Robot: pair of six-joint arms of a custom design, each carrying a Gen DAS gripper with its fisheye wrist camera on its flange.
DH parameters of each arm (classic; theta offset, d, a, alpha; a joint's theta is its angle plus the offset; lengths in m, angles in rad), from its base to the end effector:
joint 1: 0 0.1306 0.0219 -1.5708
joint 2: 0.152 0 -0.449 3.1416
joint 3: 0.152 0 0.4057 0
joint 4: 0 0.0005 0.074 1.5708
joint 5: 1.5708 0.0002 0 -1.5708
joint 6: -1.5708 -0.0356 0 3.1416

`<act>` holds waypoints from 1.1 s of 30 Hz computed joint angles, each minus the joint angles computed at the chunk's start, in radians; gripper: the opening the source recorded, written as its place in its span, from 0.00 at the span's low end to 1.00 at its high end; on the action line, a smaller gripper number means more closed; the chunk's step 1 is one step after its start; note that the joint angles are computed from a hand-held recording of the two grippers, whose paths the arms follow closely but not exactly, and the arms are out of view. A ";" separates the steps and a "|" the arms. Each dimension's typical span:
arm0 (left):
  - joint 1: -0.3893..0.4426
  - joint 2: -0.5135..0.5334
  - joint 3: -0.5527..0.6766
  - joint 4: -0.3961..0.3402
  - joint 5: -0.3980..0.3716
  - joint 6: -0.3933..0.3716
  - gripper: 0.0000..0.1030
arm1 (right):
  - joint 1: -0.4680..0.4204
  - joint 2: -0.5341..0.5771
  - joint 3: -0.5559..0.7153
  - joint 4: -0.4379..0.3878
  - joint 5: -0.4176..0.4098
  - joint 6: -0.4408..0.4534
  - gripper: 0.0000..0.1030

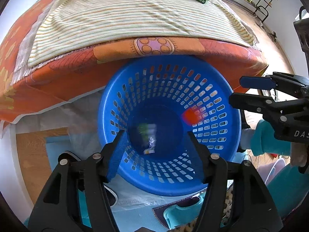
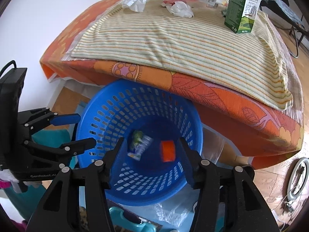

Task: Collect trash
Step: 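Carry wrapper and cap to the blue basket and open both tools, then withdraw both tools from the basket back toward the bed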

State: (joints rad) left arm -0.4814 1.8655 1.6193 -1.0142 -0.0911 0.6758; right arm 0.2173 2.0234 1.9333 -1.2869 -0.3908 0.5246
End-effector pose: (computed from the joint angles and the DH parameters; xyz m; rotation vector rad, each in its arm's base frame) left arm 0.5708 -0.2951 0.3324 -0.2946 2.8140 -0.1341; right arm 0.6823 0.1640 0.3585 -1.0833 2.6341 0.5146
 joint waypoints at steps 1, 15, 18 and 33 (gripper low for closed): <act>0.000 0.000 0.000 0.000 0.000 0.001 0.62 | 0.000 0.000 0.000 0.002 -0.001 -0.002 0.51; 0.001 -0.009 0.006 0.000 -0.018 0.013 0.62 | -0.007 0.001 0.014 0.015 -0.012 -0.045 0.51; 0.004 -0.012 0.008 0.002 -0.022 0.018 0.62 | -0.008 0.002 0.020 0.015 -0.017 -0.054 0.51; 0.032 -0.035 0.028 0.020 -0.051 0.054 0.62 | -0.014 0.011 0.066 0.010 -0.054 -0.112 0.51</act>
State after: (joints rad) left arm -0.4495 1.8304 1.6474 -0.9942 -0.1426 0.7294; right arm 0.2032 2.0347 1.9993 -1.2768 -0.4445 0.4125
